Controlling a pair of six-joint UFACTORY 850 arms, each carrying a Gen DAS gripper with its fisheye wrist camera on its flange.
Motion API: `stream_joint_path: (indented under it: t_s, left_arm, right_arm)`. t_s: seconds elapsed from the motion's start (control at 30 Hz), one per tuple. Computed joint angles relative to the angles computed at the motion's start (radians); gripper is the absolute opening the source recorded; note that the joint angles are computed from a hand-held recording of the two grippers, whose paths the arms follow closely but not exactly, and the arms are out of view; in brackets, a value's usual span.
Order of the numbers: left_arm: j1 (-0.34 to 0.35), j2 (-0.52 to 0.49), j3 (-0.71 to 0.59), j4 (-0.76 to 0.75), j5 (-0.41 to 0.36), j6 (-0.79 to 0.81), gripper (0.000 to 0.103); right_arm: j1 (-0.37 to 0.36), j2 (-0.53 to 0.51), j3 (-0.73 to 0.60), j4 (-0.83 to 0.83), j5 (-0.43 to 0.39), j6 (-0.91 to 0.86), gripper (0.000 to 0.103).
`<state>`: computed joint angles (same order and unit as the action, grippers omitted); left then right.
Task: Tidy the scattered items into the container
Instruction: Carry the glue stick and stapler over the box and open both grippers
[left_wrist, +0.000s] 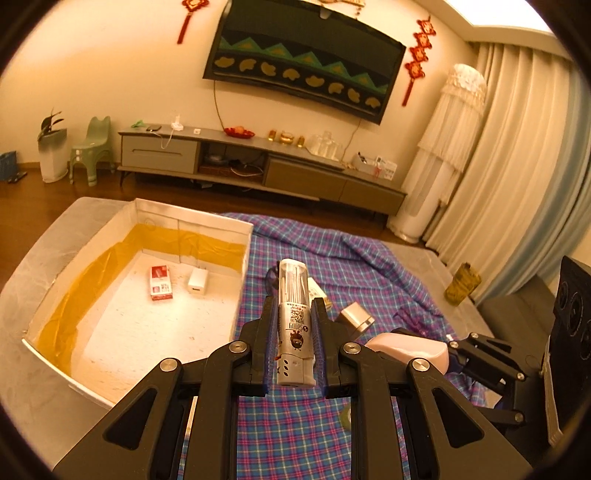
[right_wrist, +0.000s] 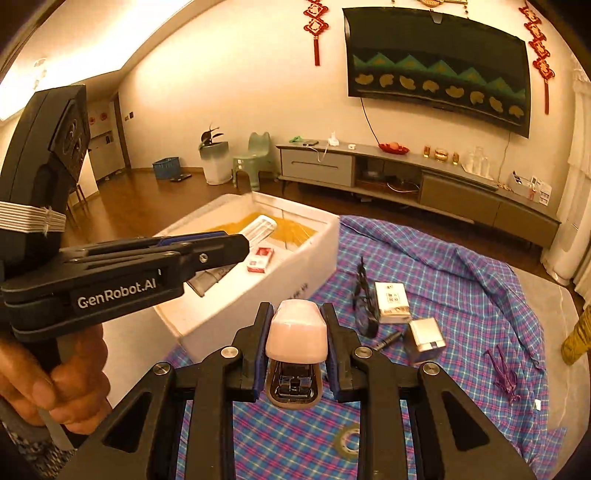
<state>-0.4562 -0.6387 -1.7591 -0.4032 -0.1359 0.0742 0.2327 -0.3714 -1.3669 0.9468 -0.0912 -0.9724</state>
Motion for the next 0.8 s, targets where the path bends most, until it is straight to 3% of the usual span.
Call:
stream_joint_path:
  t_s: [0.23, 0.4, 0.53, 0.8]
  left_arm:
    - [0.033, 0.028, 0.03, -0.272, 0.021, 0.233, 0.018]
    - [0.06, 0.041, 0.042, -0.521, 0.027, 0.446, 0.018]
    - [0.082, 0.048, 0.051, -0.669, 0.028, 0.572, 0.018]
    - [0.12, 0.042, 0.049, -0.78, 0.029, 0.635, 0.018]
  right_arm:
    - [0.039, -0.025, -0.08, -0.285, -0.013, 0.284, 0.027]
    - [0.071, -0.066, -0.166, -0.666, -0.03, 0.624, 0.027]
    - [0.092, -0.105, -0.237, -0.879, -0.063, 0.808, 0.027]
    - [0.114, -0.205, -0.385, -0.986, -0.145, 0.873, 0.027]
